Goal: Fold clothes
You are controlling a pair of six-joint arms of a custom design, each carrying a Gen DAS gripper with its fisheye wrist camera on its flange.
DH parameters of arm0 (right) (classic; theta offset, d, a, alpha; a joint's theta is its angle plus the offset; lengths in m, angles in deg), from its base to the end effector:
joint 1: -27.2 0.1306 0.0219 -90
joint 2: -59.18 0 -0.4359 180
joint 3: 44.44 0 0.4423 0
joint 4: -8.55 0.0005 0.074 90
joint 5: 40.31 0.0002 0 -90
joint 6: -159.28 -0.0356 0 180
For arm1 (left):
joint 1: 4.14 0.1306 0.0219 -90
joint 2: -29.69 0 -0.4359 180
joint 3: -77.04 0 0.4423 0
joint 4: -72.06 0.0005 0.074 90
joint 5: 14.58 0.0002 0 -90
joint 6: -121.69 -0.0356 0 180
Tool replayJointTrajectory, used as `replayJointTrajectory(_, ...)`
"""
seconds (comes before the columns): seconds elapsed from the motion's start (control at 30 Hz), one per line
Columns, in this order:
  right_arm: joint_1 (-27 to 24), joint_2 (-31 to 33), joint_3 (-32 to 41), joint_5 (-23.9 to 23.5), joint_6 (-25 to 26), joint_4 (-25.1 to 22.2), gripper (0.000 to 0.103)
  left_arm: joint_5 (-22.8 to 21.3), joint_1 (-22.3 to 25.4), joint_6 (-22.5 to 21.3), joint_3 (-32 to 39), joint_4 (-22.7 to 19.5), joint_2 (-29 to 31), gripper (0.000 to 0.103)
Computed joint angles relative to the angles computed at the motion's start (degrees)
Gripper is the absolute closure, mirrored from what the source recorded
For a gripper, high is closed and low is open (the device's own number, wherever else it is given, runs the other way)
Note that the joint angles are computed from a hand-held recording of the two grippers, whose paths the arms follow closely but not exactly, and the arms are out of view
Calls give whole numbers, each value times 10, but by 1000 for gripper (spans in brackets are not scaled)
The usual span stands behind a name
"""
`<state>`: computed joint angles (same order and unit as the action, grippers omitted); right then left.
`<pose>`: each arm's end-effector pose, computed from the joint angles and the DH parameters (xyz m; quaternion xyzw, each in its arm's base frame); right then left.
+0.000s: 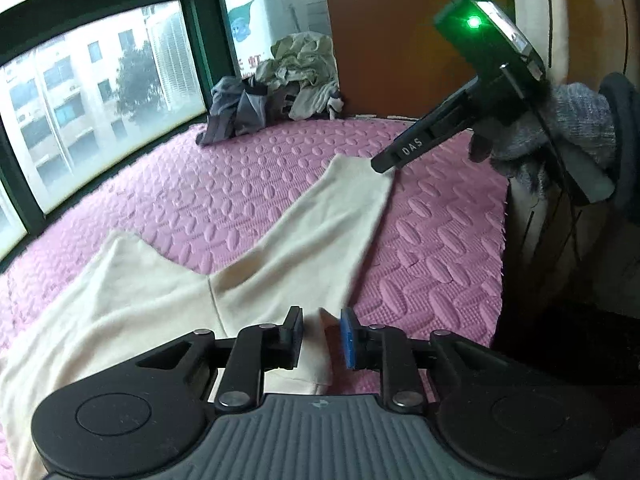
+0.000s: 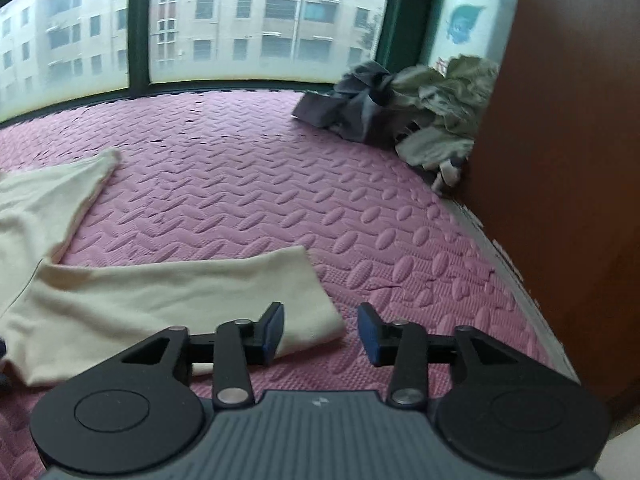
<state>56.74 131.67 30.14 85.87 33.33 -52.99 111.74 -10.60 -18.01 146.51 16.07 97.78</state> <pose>0.3454 0.1710 0.4739 0.1329 0.9110 -0.1165 0.3727 0.3560 -0.0620 0.4618 0.5097 0.7541 -0.1696 0.3779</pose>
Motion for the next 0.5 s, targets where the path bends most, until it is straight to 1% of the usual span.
replayJointTrajectory(0.07,-9,-1,-5,-16,-7,6,62,-1,-1,-3,0,-5,2,85)
replayJointTrajectory(0.17,-19,-8,-13,-42,-14,21,70,5,1,-14,6,-25,7,88)
replayJointTrajectory(0.27,-16,-7,-13,-28,-11,24,96,8,2,-24,7,-39,9,88)
replayJointTrajectory(0.33,-4,-3,-6,12,-2,18,98,12,4,-30,6,-42,7,88)
replayJointTrajectory(0.4,6,1,0,55,15,14,98,22,8,-36,10,-58,11,88)
replayJointTrajectory(0.43,7,5,4,64,20,11,98,25,9,-38,11,-63,12,88)
replayJointTrajectory(0.47,5,8,5,63,21,8,98,28,10,-39,11,-66,13,88)
replayJointTrajectory(0.5,3,13,7,59,22,3,94,32,10,-45,13,-73,13,88)
